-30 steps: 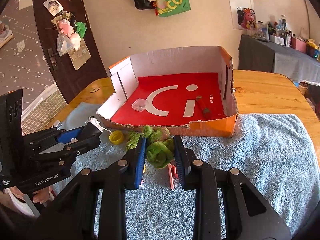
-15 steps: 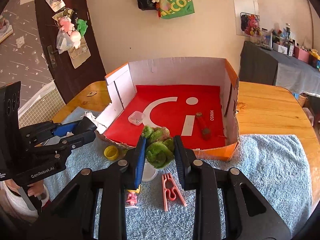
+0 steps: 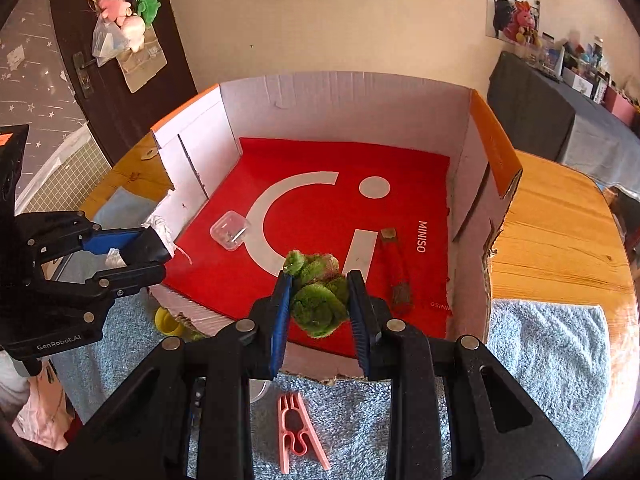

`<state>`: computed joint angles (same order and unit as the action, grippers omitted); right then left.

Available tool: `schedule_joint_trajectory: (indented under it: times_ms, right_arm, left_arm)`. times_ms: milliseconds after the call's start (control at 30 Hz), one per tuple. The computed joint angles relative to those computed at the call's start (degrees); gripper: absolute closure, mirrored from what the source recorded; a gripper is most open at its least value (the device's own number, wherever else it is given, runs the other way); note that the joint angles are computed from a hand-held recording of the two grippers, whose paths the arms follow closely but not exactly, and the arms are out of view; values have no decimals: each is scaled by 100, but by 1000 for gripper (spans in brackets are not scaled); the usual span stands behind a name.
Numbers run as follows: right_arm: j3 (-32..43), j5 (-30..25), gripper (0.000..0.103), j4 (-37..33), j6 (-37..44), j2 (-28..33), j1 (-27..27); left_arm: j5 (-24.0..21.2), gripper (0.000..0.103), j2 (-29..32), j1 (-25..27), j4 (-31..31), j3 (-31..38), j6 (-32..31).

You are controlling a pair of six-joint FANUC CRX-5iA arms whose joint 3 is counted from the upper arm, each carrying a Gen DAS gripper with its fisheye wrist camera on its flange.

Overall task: Organize objects
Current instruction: 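Carry the lettuce toy and black figure into the red-lined box with both tools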

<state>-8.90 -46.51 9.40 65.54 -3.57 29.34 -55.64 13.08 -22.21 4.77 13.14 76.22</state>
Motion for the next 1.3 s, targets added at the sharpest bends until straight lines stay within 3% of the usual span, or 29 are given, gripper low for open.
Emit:
schedule_joint_trajectory:
  times_ms: [333, 833, 1300]
  right_arm:
    - [272, -328, 77, -174, 274, 381, -42]
    - [228, -490, 75, 243, 199, 517, 123]
    - [287, -529, 72, 109, 203, 595, 60]
  left_arm:
    - [-442, 68, 470, -92, -149, 469, -120]
    - [-437, 67, 472, -13, 38, 387, -241]
    - [-424, 67, 476, -43, -17, 393, -198]
